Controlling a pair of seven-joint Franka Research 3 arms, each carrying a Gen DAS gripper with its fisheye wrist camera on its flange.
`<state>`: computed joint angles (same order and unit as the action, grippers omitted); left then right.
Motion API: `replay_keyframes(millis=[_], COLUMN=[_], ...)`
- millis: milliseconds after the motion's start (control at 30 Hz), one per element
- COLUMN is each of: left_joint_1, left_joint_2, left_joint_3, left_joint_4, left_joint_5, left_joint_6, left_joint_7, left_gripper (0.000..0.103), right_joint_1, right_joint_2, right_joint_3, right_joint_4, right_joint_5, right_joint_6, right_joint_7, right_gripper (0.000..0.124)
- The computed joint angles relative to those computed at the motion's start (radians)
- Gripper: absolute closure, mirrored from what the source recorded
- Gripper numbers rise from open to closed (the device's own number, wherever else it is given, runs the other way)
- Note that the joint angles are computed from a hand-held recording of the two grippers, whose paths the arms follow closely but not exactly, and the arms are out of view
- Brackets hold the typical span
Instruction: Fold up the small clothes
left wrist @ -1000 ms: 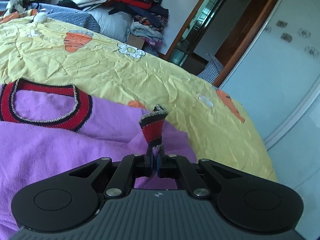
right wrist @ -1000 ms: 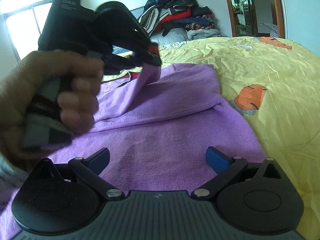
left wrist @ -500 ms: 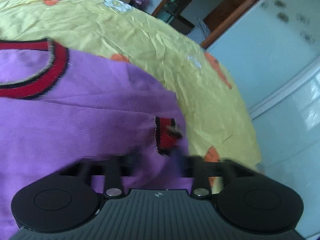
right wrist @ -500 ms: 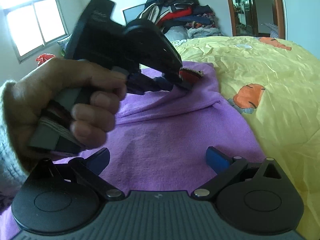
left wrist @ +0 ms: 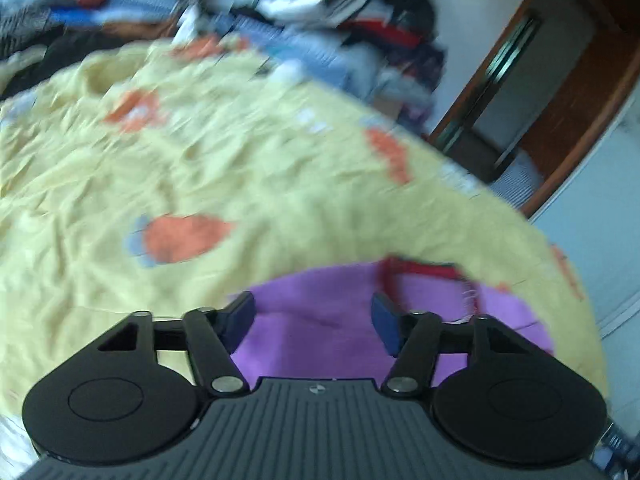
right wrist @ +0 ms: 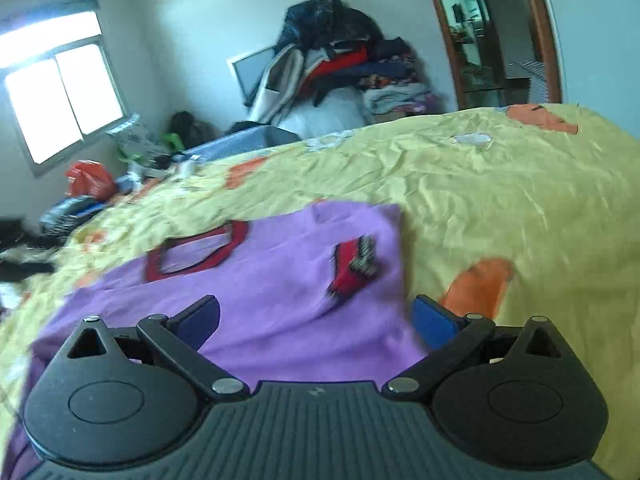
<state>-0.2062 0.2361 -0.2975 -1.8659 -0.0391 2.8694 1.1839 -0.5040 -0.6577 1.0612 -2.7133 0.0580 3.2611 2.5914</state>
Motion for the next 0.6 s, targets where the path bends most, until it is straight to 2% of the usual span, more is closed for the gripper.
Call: replay_keyframes(millis=[67, 100, 200, 233, 300, 367, 433, 467, 500, 533, 567, 600], left_joint_1=[0.063, 0.07, 0.065, 0.049, 0.072, 0.062, 0.079, 0.078, 0.071, 0.06, 0.042, 0.024], left_joint_2=[0.049, 0.073, 0.121, 0.142, 0.18, 0.194, 0.226, 0.23, 0.233, 0.231, 0.23, 0.224], left_joint_3=[-0.038, -0.036, -0.015, 0.003, -0.023, -0.009, -0.028, -0.028, -0.021, -0.014, 0.001, 0.018], left_joint_4=[0.069, 0.103, 0.179, 0.206, 0.246, 0.257, 0.292, 0.298, 0.301, 0.303, 0.306, 0.303], left_joint_5=[-0.089, -0.108, -0.089, -0.061, -0.109, -0.105, -0.139, -0.144, -0.137, -0.116, -0.081, -0.04], left_joint_6=[-0.101, -0.143, -0.25, -0.275, -0.296, -0.303, -0.326, -0.339, -0.342, -0.339, -0.336, -0.327], left_joint_7=[0.106, 0.118, 0.161, 0.149, 0.204, 0.193, 0.229, 0.228, 0.223, 0.23, 0.226, 0.216], left_gripper=[0.051, 0.054, 0.055, 0.055, 0.055, 0.057, 0.085, 0.101, 0.101, 0.101, 0.101, 0.101], right_joint_1=[-0.045, -0.071, -0.11, -0.122, -0.155, -0.17, -0.181, -0.185, -0.187, -0.191, -0.199, -0.205], right_joint_2=[0.077, 0.105, 0.186, 0.2, 0.203, 0.194, 0.19, 0.188, 0.193, 0.193, 0.193, 0.204], right_joint_3=[0.011, 0.026, 0.051, 0.063, 0.099, 0.12, 0.132, 0.137, 0.136, 0.138, 0.143, 0.143], right_joint_4=[0.017, 0.031, 0.059, 0.065, 0.076, 0.084, 0.088, 0.09, 0.095, 0.101, 0.105, 0.108], right_joint_5=[0.0, 0.01, 0.035, 0.047, 0.061, 0.064, 0.062, 0.06, 0.057, 0.054, 0.05, 0.041], right_joint_6=[0.059, 0.066, 0.083, 0.079, 0.07, 0.061, 0.061, 0.059, 0.051, 0.039, 0.035, 0.043], right_joint_7=[-0.008, -0.015, -0.044, -0.053, -0.065, -0.071, -0.073, -0.074, -0.077, -0.076, -0.073, -0.075], right_gripper=[0.022, 0.022, 0.034, 0.034, 0.034, 0.034, 0.035, 0.044, 0.051, 0.068, 0.078, 0.084])
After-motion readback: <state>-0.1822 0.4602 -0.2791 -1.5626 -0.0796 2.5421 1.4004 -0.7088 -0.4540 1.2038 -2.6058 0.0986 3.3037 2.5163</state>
